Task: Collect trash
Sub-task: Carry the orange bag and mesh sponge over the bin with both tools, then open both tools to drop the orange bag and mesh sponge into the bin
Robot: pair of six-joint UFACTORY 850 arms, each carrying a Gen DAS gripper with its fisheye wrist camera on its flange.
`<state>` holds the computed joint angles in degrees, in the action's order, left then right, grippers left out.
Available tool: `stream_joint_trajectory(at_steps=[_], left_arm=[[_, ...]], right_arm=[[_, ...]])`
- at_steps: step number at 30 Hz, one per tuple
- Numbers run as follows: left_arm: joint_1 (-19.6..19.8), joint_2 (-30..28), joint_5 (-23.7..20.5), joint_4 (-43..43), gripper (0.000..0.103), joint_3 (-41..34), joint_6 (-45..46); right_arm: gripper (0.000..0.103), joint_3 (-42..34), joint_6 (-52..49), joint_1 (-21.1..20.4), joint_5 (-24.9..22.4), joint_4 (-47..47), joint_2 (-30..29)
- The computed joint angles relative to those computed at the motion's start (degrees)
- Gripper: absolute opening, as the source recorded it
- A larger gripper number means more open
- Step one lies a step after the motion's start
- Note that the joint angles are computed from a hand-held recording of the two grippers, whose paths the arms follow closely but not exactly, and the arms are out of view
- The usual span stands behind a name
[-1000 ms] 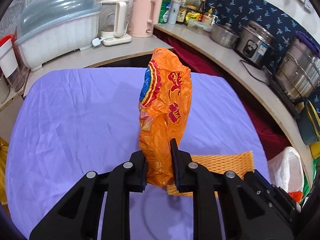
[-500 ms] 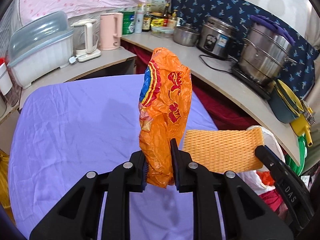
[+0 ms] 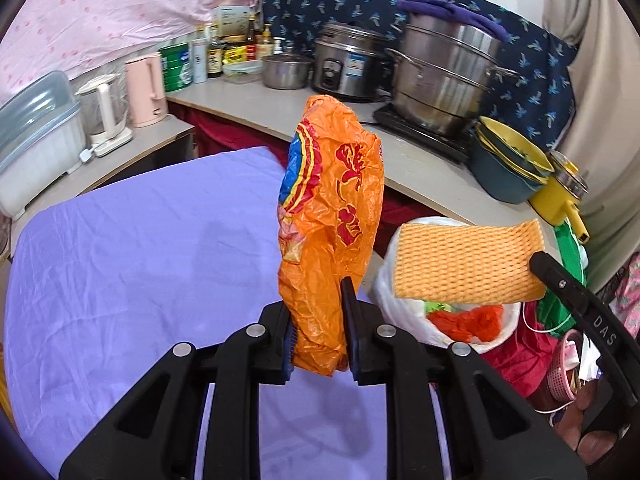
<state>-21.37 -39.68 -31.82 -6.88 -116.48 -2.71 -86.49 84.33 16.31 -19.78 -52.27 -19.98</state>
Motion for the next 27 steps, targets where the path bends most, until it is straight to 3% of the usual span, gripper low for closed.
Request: stream_joint_trajectory(at_steps=[18,27], left_arm=[[-7.5,-6.2,-5.1,-0.7,0.019,-8.8,3.3],[-10.2,-14.6,-11.8,0.0,0.020,-21.2,3.1]], right_arm=[[0.009,14.2,17.1,-7.0,-1.1,-13.4,10.6],[0.009,17.5,19.7,-10.0,-0.3,-14.9,12.4]])
